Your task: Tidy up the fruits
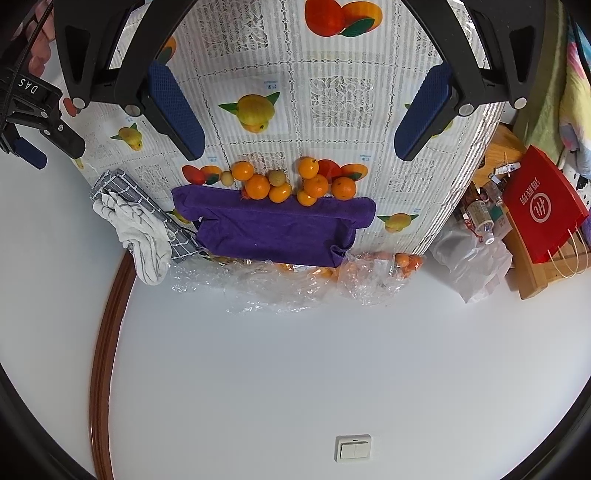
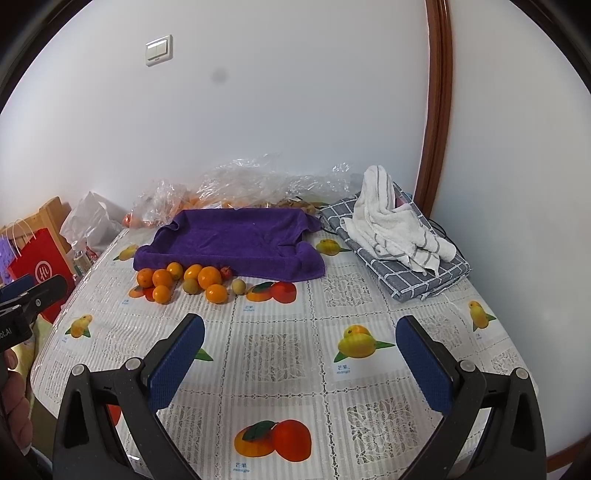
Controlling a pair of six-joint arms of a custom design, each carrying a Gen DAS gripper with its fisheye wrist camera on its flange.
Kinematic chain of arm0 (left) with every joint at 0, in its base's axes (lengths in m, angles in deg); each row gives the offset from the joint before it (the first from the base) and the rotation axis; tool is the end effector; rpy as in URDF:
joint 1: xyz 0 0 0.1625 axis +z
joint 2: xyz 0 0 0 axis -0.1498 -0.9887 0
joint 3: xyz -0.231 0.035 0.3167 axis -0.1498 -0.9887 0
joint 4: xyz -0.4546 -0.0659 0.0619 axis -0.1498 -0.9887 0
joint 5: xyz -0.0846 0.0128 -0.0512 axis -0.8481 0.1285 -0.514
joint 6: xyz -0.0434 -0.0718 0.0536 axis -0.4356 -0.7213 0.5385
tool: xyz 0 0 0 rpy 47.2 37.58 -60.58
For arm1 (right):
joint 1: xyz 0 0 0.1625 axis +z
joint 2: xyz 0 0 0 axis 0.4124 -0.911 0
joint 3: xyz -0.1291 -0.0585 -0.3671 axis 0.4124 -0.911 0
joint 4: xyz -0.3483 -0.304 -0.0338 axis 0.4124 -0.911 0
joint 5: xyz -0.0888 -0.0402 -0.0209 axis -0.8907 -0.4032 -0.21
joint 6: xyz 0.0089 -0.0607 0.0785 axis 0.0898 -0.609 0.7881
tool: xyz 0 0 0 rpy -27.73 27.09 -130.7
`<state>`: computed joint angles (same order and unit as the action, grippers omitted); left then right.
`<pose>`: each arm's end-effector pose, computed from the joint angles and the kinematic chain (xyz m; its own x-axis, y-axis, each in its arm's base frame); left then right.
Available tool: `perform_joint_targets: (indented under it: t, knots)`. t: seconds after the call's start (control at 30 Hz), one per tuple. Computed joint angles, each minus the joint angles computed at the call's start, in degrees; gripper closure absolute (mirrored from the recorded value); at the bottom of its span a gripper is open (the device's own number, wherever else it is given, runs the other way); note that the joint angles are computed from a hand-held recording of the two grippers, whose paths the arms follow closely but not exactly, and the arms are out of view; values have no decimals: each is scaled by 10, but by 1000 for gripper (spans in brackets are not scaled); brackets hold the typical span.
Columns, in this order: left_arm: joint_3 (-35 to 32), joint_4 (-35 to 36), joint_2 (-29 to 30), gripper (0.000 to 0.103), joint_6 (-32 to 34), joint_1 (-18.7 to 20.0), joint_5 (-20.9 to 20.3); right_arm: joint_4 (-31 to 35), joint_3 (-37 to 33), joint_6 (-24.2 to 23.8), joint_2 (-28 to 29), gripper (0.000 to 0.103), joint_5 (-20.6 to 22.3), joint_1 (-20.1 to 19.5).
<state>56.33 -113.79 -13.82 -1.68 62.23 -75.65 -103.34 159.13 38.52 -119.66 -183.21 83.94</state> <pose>-0.2032 -0.6349 0.2936 -0.7528 -0.0155 -0.6580 0.5109 0.6165 -0.5990 0.2834 -0.6343 0.1906 -0.7362 -0.0240 0.6764 -0.5356 0.6315 -0.5606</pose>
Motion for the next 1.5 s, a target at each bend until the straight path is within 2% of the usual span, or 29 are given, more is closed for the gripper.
perform_joint_targets:
  t: [1.23,1.5]
  knots:
    - [-12,10,6,0,-11,-3,0,2,-9,-2,6,1,-4,5]
    - [-27,-13,20,0,16,10,-3,-2,-25,-15,25,1,-3,2]
